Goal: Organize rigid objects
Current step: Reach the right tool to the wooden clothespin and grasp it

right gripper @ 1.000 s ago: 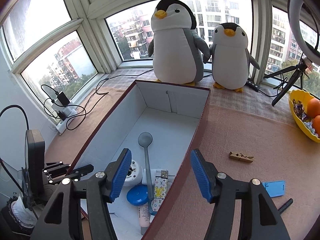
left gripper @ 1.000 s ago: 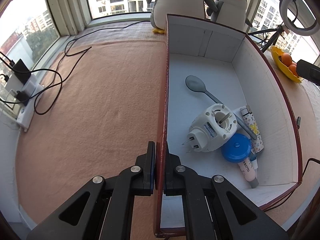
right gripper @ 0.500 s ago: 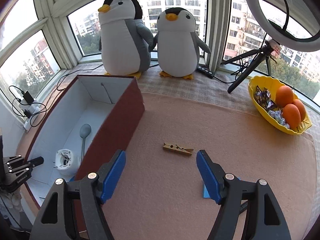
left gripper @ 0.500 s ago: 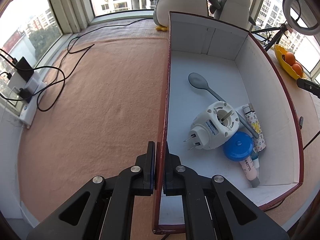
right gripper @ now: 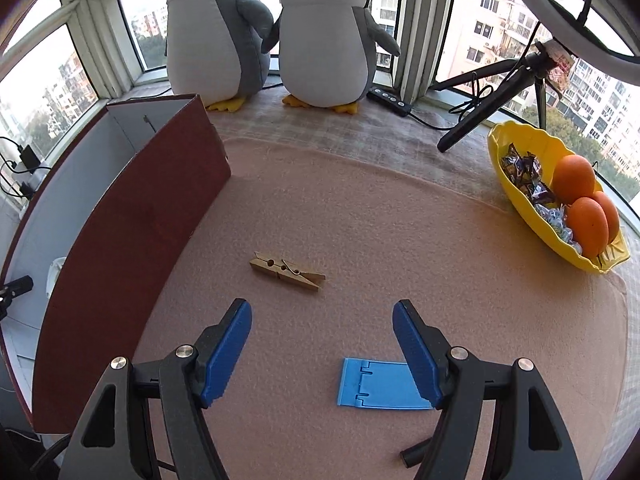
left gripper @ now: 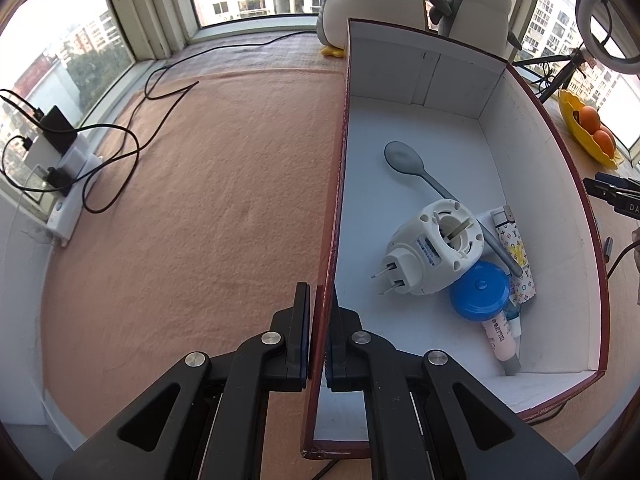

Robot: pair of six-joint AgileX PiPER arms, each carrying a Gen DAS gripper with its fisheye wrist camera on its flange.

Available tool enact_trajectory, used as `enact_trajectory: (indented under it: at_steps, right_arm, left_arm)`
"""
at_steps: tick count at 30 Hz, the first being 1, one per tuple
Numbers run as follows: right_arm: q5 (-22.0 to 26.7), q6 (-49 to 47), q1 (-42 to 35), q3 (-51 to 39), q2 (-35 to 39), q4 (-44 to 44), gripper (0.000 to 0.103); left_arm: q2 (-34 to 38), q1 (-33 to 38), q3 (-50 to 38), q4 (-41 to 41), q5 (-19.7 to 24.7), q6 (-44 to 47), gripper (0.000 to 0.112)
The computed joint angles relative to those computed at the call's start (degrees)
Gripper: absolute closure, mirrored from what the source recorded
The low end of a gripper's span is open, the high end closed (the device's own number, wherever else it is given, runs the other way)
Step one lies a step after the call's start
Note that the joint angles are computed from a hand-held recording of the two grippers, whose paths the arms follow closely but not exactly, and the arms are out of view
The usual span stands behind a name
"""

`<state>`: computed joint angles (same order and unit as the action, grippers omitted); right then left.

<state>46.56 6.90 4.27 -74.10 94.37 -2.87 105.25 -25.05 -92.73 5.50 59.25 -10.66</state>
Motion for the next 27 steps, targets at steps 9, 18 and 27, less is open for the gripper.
enact_trajectory:
  at_steps: [9, 18, 27]
  right_arm:
    - [0.6, -6.2, 0.7, -3.6, 5.9, 1.6, 0.034]
    - [2.4, -8.2, 2.8, -9.6, 12.3, -1.0, 0.042]
    - [6.5, -10.9, 1.9, -14.8, 16.3, 2.8, 0.078]
  left_arm:
    - [0.5, -0.3, -0.5, 0.5, 1.2, -1.5, 0.106]
    - [0.6, -0.1, -0.5, 0.4, 1.8, -1.7, 0.105]
    - [0.3, 0.4, -0.2, -0.3, 1.5, -1.1, 0.099]
